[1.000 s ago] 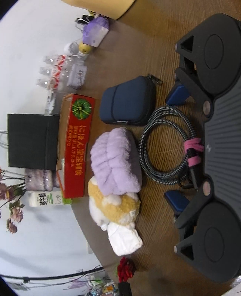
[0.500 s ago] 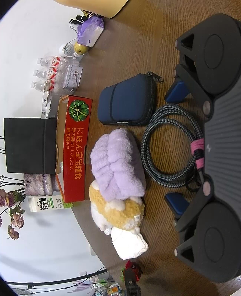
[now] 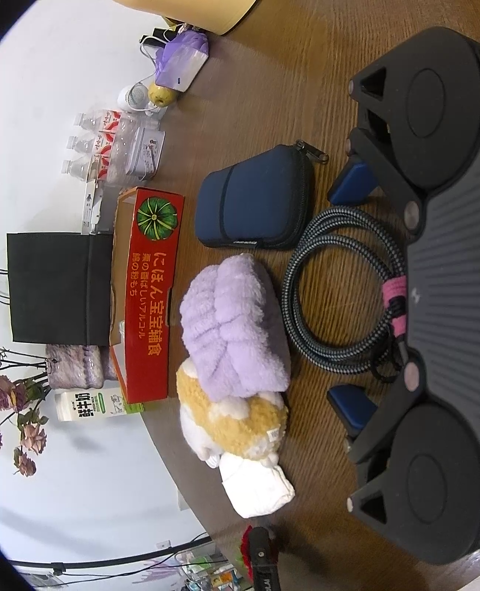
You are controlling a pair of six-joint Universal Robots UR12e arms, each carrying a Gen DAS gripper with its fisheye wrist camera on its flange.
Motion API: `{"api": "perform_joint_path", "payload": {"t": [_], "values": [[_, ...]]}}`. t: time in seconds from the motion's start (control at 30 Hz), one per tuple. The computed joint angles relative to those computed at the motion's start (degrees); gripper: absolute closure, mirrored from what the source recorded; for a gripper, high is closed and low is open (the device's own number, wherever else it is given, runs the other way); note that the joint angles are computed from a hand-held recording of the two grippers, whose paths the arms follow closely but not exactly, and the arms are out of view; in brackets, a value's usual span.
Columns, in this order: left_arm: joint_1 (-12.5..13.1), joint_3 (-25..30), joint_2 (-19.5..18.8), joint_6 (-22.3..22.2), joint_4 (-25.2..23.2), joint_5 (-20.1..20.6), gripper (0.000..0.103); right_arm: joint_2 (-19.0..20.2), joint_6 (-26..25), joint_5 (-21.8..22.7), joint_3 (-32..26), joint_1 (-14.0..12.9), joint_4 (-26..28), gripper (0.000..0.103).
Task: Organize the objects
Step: 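Lift the rose and cable with both grippers and carry them toward the box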
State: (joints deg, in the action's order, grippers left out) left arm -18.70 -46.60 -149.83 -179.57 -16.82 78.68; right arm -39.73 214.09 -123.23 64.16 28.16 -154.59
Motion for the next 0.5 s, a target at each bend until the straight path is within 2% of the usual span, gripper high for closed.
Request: {"api": "perform_joint_path", "payload": {"t": [0.13,0.2,0.5], "values": [[-0.01,-1.27,0.69,0.31,1.01,-0.07,0.056,-0.04,-0.12,-0.14,0.23,0.08,-0.57,0.001],[0.03,-1.56,0.89,0.22,1.23,-0.2,0.056,0.04,0.22,-1.45,0.43,0.27,-1.46,0.013],[0.08,-3.3,1.9,0.12,2.59,-0.36,0.056,0.07,-1.49,-3.32,1.18,0.77,-4.53,0.017]]}}
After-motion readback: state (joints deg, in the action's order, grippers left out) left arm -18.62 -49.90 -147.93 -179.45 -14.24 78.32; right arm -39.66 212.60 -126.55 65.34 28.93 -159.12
